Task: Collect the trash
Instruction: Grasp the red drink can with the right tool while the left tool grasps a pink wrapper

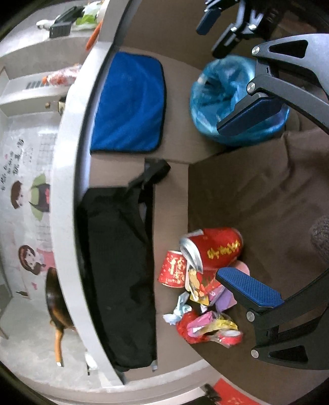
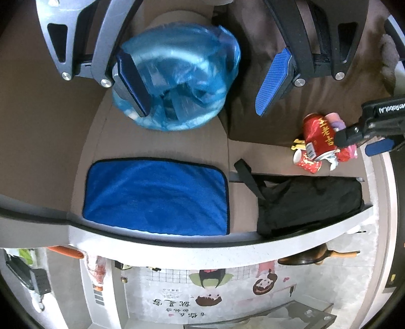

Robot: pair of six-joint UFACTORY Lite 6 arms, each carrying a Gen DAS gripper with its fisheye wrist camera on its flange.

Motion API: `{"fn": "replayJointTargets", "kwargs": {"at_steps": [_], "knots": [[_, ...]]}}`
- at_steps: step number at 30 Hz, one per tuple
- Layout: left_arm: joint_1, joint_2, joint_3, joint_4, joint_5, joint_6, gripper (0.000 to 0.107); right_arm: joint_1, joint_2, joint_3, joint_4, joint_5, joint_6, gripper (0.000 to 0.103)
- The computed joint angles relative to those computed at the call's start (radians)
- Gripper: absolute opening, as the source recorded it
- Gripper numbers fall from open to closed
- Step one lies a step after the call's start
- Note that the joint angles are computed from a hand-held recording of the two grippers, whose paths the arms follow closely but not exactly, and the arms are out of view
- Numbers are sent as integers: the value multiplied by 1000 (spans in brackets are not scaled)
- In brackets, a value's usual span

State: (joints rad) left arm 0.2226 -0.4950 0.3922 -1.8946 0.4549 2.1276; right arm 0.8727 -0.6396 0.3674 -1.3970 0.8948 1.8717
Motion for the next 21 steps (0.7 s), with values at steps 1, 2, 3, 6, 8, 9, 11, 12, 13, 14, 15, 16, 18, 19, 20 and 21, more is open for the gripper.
{"fn": "replayJointTargets", "kwargs": {"at_steps": [1, 2, 3, 6, 8, 9, 11, 12, 13, 14, 15, 16, 18, 19, 20, 21], "knots": [[24, 55, 28, -10, 22, 24, 102, -43, 43, 20, -37, -44, 19, 82], [54, 118, 59, -21, 48, 54, 102, -83, 93, 44, -78, -83, 43, 82], [89, 174, 85, -30, 73, 83, 102, -108, 136, 66, -111, -108, 67, 82], [180, 322, 177, -32, 116, 129, 102, -199, 280, 149, -230, -215, 159, 82], [240, 404, 238, -23, 142, 141, 102, -240, 366, 203, -299, -276, 219, 82], [264, 439, 268, -23, 148, 148, 102, -261, 420, 239, -339, -311, 251, 82], [306, 503, 331, -23, 152, 165, 102, -286, 515, 310, -397, -358, 299, 82], [328, 537, 366, -9, 157, 157, 102, -293, 551, 339, -419, -376, 316, 82], [351, 570, 403, 24, 168, 127, 102, -297, 599, 379, -442, -394, 338, 82], [380, 607, 445, 70, 185, 81, 102, -296, 620, 395, -453, -401, 350, 82], [407, 657, 506, 138, 198, 10, 102, -295, 646, 414, -468, -409, 364, 82], [431, 708, 568, 203, 210, -57, 102, -288, 681, 442, -474, -413, 368, 82], [469, 796, 660, 262, 238, -107, 102, -276, 726, 474, -480, -413, 365, 82], [482, 837, 699, 261, 238, -100, 102, -269, 747, 490, -481, -416, 363, 82], [489, 868, 730, 262, 237, -94, 102, -266, 762, 502, -485, -424, 359, 82], [494, 908, 770, 268, 231, -93, 102, -261, 779, 517, -486, -430, 356, 82]]}}
